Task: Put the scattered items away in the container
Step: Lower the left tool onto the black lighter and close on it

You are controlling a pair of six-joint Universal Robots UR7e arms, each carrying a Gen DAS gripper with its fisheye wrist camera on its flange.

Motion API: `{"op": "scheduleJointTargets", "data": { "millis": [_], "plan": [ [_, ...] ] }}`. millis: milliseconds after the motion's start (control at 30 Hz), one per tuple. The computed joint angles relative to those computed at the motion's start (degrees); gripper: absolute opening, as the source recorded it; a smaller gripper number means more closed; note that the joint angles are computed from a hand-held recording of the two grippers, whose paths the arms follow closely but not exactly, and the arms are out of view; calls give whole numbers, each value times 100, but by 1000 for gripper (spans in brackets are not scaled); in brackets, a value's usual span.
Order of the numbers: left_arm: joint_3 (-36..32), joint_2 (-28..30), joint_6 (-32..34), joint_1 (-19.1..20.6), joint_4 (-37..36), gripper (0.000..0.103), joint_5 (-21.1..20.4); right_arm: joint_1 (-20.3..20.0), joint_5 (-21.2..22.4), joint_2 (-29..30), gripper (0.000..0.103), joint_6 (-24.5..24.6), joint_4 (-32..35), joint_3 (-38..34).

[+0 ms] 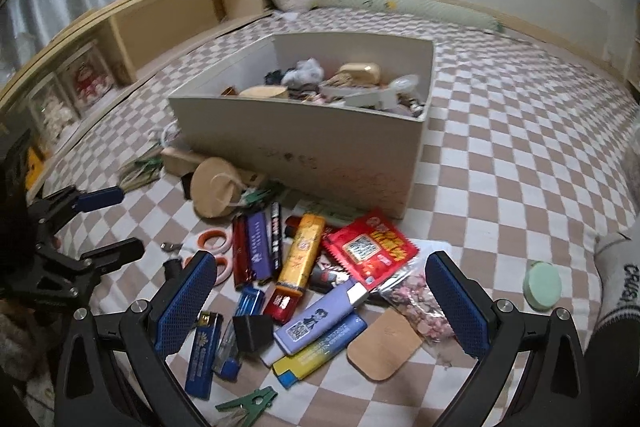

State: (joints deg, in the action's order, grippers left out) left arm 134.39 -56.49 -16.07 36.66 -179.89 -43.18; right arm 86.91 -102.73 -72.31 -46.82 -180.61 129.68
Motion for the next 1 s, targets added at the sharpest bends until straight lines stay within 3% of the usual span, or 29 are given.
{"op": "scheduleJointTargets", "data": {
  "millis": [333, 500, 667, 833, 1000],
  "plan": [
    [138, 178, 143, 39, -160, 89, -397, -50, 15, -27, 103, -661, 1055, -332],
    [137, 300, 344, 112, -199, 89, -553, -109, 259, -43, 103, -719, 1114, -367],
    [106, 374, 606, 191, -231, 89, -739, -204, 399, 66, 103, -1407, 631, -214],
    [65, 407, 795, 335, -236, 89, -1023, -403, 607, -7, 103, -1394, 1313, -442],
    [-23, 457, 960, 473, -224, 89, -1185, -474, 377, -17, 103, -1626, 1635, -568]
  ]
}}
